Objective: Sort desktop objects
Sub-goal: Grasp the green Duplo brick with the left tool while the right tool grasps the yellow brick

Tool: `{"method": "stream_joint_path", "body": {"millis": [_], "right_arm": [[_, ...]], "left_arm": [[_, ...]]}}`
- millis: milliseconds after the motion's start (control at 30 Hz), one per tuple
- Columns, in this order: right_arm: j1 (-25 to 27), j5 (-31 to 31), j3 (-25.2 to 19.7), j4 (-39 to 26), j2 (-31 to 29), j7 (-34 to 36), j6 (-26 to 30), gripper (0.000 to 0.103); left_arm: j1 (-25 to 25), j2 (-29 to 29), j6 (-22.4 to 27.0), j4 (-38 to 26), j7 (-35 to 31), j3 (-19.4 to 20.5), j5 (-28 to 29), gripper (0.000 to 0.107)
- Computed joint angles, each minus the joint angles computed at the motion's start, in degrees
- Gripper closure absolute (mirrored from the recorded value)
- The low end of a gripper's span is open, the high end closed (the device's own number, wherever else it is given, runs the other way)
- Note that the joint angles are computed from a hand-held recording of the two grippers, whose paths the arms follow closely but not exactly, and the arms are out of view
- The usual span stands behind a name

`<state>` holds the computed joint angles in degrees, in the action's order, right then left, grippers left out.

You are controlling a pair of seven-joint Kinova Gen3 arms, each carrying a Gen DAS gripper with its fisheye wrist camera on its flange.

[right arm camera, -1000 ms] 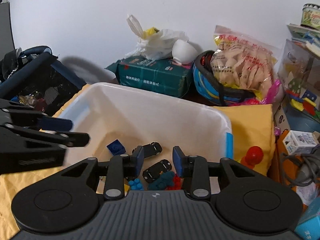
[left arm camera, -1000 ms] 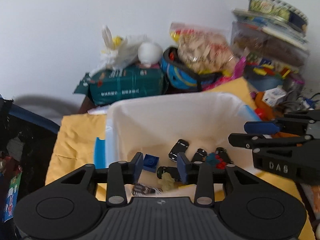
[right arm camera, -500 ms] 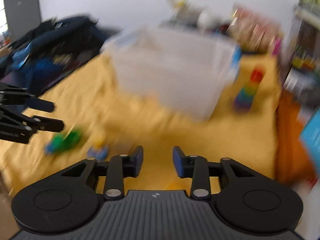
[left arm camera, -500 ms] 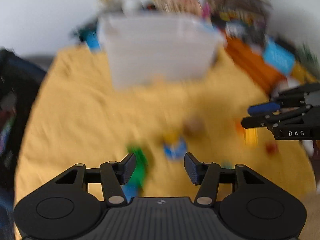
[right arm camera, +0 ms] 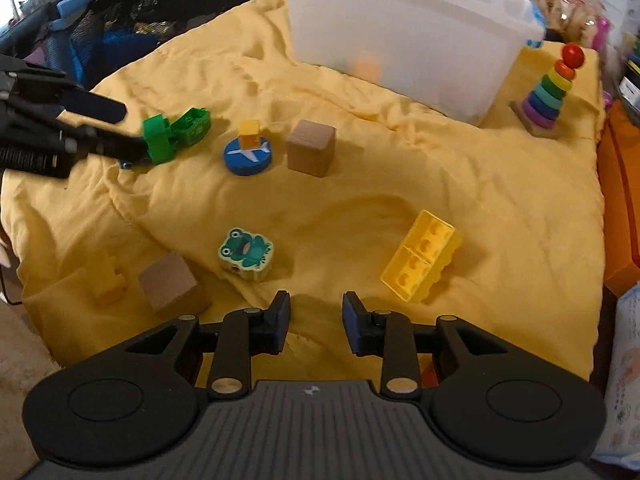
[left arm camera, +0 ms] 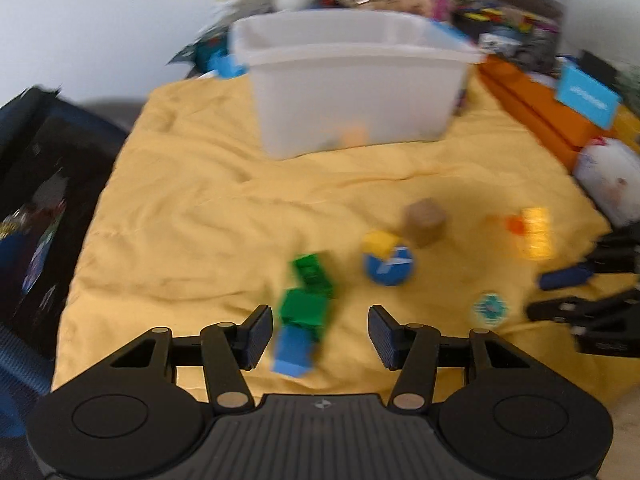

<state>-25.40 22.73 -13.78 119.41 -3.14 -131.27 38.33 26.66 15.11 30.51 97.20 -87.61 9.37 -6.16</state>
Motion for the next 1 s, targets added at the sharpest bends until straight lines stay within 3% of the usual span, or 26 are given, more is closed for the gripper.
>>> {"method": "stream_joint_path", "body": {"millis": [133, 200, 267, 333, 433, 533, 633, 700, 833, 933, 1000], "right_arm": [[-0.1, 2.07, -0.7, 0.22, -0.59, -2.72, 0.47, 0.07], [-0.19, 2.76, -0.94, 0.17, -0.58, -3.61, 0.72, 0.07], [-0.37, 3.12, -1.1, 0.05, -0.52, -4.32, 1.13, 0.07], [-0.51, 3.17, -1.13, 0.18, -0.57, -4.88, 1.14, 0.07], [-0.76, 4.23, -1.64, 0.57, -0.92, -7.2, 1.78, 0.069], [-0.68, 5.76, -2.03, 1.04, -1.08, -11.16, 2.72, 0.068], [-2.78, 6.96, 0.31, 1.27, -0.81, -14.01, 3.01, 0.068], [-2.81, 10.34, -0.77, 1.47, -0.85, -18.67, 3.57, 0.068], [2.72, 18.05, -7.53, 1.46, -2.25, -27.99, 6.31, 0.065], [1.44, 19.02, -2.75, 2.6, -2.73, -33.12, 3.81, 0.066], [2.39, 17.83, -0.33, 3.67, -2.99, -33.78, 0.06, 0.075]], "left_arm": [[-0.24, 2.66, 1.27, -3.19, -2.94, 0.24, -2.09, 0.052], [-1.05, 5.41, 5.05, -7.18, -7.6, 1.7, -0.93, 0.054], [-1.42, 8.39, 9.17, -10.65, -11.15, 2.11, 1.08, 0.073], [-2.29, 8.46, 9.95, -10.79, -12.92, 2.08, 4.34, 0.074], [-5.15, 5.31, 4.67, -6.59, -16.96, 4.35, 11.32, 0.074], [-8.98, 3.56, -2.32, -3.02, -23.73, 9.51, 18.31, 0.074], [-11.17, 4.69, -9.31, -0.72, -30.72, 13.66, 23.82, 0.074], [-11.14, 6.57, -13.19, 0.79, -33.59, 14.83, 24.68, 0.074], [-8.37, 7.04, -11.38, 2.24, -31.82, 11.45, 22.42, 0.074], [-9.22, 5.22, -9.02, 4.7, -32.54, 11.5, 22.35, 0.073], [-10.26, 3.7, -9.16, 6.88, -34.3, 12.02, 23.27, 0.073]]}}
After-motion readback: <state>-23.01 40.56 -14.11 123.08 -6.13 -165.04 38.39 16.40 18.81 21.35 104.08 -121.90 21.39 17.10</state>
